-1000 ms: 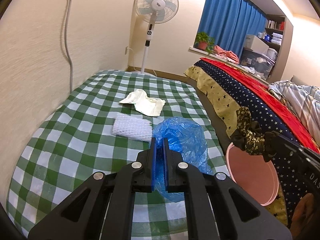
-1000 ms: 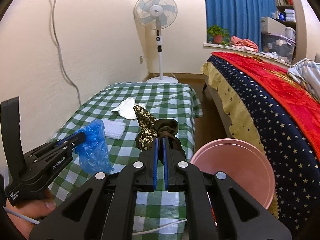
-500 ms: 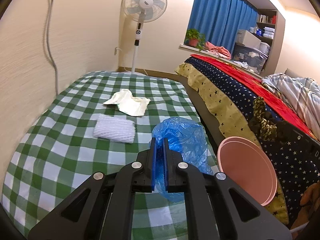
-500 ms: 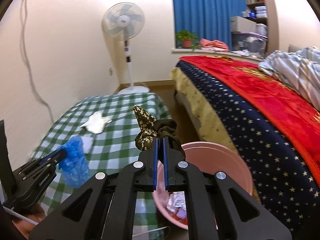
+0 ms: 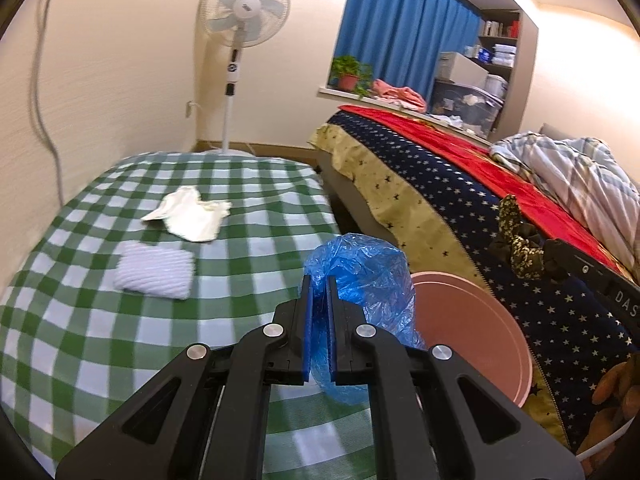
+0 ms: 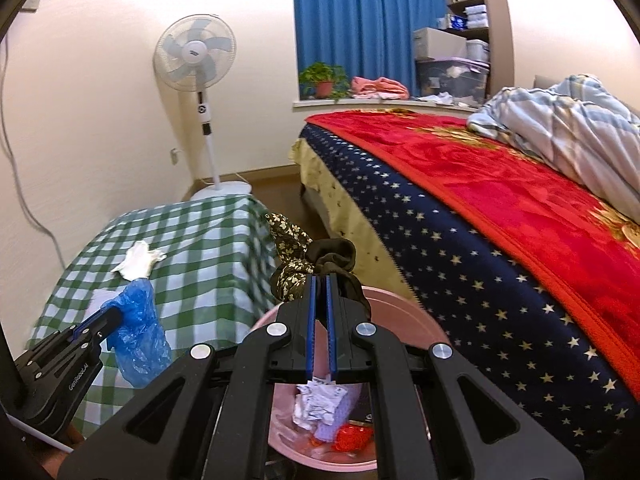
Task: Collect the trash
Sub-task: 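Carry the blue bag and black-and-gold cloth toward the pink bin with both tools, then open both tools over the pink bin to drop the bag and cloth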
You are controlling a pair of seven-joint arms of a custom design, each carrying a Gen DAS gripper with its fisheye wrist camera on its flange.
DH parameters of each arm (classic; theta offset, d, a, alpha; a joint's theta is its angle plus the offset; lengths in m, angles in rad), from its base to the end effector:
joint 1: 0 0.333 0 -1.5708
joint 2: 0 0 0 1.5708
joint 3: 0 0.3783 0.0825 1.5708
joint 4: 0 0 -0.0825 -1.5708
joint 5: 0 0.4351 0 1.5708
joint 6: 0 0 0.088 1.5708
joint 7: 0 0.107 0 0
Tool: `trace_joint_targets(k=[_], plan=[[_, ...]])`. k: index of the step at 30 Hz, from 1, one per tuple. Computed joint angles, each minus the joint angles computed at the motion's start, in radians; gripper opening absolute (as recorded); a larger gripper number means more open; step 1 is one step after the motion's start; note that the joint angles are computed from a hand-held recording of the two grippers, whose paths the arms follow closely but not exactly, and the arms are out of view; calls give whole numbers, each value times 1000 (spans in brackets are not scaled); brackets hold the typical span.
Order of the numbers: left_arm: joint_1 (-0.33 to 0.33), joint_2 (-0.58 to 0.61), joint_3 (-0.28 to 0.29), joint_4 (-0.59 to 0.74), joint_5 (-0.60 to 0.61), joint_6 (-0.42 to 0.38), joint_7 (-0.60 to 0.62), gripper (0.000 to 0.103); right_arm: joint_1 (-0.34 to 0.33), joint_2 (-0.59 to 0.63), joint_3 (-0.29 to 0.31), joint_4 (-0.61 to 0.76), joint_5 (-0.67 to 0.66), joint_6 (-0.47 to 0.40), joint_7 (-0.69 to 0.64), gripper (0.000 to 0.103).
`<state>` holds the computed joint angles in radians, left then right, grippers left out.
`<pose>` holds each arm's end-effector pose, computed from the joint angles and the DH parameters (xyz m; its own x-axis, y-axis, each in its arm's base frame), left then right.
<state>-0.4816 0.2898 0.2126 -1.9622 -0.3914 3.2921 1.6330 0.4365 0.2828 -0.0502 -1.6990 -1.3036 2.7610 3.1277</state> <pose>0.6893 -0.1650 0.4842 -0.0612 -0.9800 0.1896 -0.5237 -0.1301 -0.8419 0.6704 0.3210 0.5321 -0.0601 -0.9969 -0.0516 -0.4525 0.0733 -0.8887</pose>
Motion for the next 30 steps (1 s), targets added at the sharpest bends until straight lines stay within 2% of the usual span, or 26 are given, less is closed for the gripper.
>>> trace_joint_targets(k=[12,17,30], plan=[[235,58,-296,70,54,-6,25,6,-16,-14,-1,-30,16,-50,11,5],[300,87,-384,100,78,-13,35,6,-22,-20,3,-42,27,-75,8,5],[352,125,-475,141,97,-45,59,6,-46,-36,9,-64,29,-78,30,5]])
